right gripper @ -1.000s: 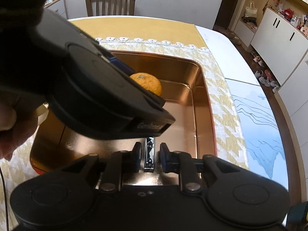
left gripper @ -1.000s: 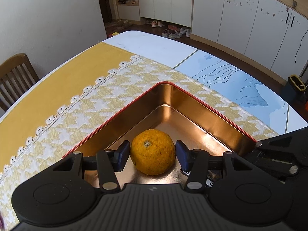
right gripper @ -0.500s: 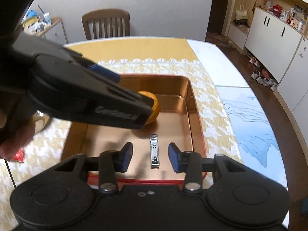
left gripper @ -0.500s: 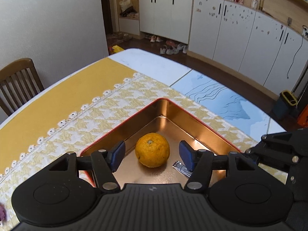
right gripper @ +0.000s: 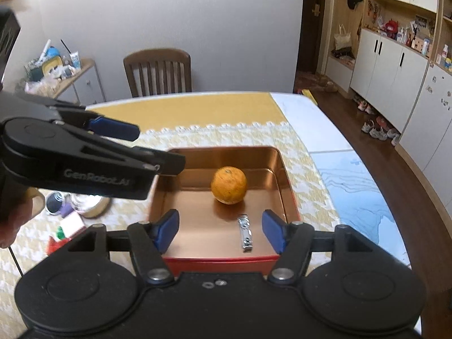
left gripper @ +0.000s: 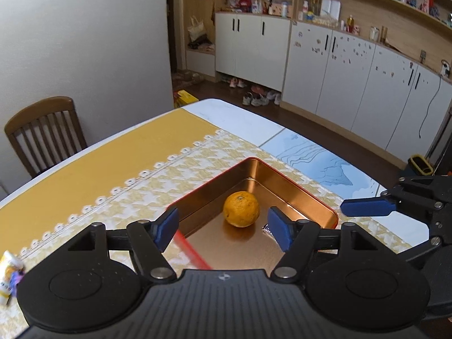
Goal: Organize rigid objects
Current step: 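Lift both tools out of the red tin box and back over the table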
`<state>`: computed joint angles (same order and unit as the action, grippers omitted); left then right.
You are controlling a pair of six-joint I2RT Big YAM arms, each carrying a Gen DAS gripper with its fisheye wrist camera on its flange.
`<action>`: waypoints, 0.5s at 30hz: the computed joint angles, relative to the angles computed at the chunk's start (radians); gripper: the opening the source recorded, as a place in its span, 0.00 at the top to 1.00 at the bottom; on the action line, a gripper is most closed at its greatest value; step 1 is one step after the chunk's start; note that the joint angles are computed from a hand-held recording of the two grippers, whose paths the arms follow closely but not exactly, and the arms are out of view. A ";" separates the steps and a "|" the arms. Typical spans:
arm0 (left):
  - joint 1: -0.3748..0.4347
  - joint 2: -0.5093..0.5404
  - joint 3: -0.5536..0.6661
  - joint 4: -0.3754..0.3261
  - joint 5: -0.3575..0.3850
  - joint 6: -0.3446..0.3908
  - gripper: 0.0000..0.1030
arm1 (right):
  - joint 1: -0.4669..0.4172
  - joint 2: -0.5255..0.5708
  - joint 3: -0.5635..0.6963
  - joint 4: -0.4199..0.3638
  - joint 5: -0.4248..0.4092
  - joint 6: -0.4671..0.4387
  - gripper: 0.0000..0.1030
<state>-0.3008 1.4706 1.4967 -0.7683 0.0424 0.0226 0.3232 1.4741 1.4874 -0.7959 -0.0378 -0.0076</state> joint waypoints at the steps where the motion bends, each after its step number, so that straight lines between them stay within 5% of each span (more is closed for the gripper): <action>1: 0.004 -0.015 -0.011 0.000 0.001 -0.001 0.33 | 0.005 -0.010 -0.006 0.005 0.000 0.007 0.32; 15: 0.077 -0.247 -0.206 0.022 0.007 -0.002 0.29 | 0.100 -0.129 -0.090 0.069 0.030 0.074 0.15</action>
